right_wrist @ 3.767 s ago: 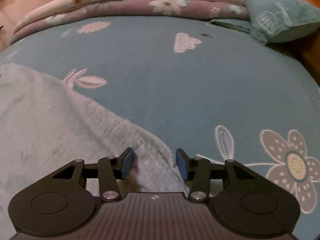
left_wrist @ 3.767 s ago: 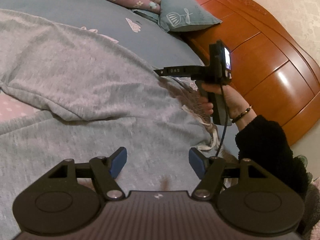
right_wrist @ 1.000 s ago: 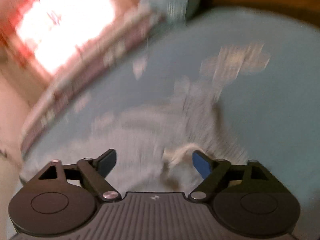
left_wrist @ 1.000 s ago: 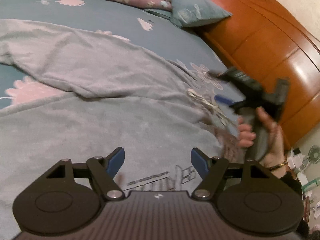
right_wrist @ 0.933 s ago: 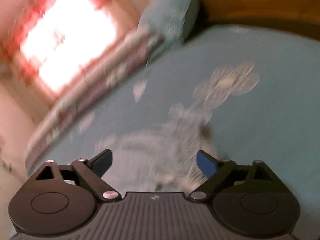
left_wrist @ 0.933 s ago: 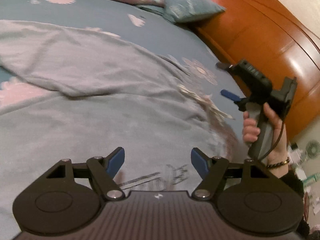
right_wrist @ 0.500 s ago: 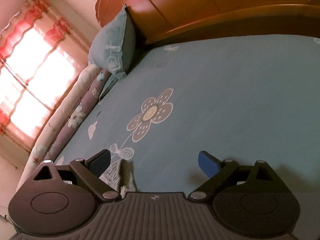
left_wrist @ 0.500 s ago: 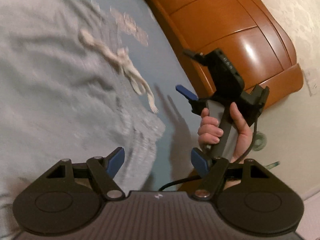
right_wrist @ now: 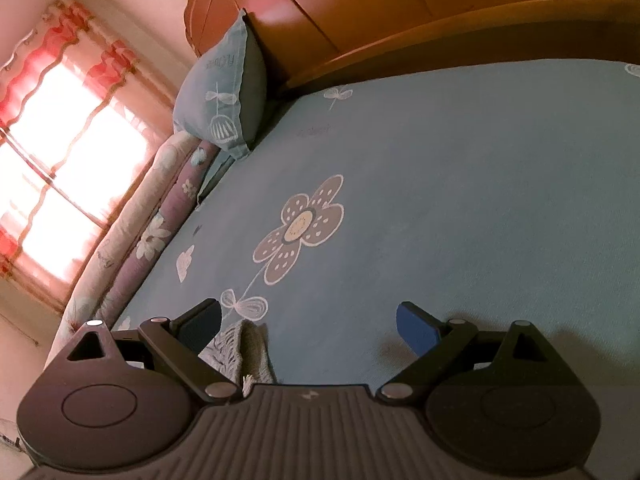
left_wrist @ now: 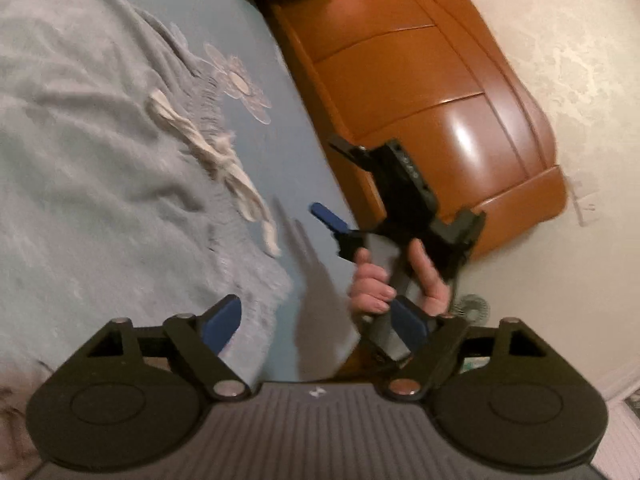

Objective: Fold clothes

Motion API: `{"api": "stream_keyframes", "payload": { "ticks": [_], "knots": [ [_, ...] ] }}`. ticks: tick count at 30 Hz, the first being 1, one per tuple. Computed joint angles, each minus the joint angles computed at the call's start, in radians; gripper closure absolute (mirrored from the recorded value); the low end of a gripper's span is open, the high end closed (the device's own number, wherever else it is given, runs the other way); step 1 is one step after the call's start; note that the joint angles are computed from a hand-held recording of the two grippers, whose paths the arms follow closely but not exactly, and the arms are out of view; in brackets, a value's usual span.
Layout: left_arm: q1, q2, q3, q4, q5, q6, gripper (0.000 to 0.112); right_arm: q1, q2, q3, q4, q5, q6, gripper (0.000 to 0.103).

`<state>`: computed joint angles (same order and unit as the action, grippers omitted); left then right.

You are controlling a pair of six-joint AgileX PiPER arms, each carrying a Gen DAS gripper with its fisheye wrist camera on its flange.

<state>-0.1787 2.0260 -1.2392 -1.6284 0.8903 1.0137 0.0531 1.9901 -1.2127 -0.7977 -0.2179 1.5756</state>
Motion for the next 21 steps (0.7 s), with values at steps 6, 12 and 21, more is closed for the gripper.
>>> {"api": "stream_keyframes", "payload": {
  "ticks": [6,12,21],
  "knots": [
    [-0.059,0.143,-0.124,0.129,0.081,-0.170,0.031,0.024,-0.009,-0.009,-0.009,0.028,-0.019,0.006],
    [-0.028,0.057,-0.039,0.056,0.098,-0.068,0.031,0.012,-0.013,-0.005,-0.029,0.016,0.008,0.006],
    [0.009,-0.330,0.239,0.489,-0.505,-0.293,0.031,0.002,0.027,-0.076,-0.511,-0.286,0.416,0.001]
  ]
}}
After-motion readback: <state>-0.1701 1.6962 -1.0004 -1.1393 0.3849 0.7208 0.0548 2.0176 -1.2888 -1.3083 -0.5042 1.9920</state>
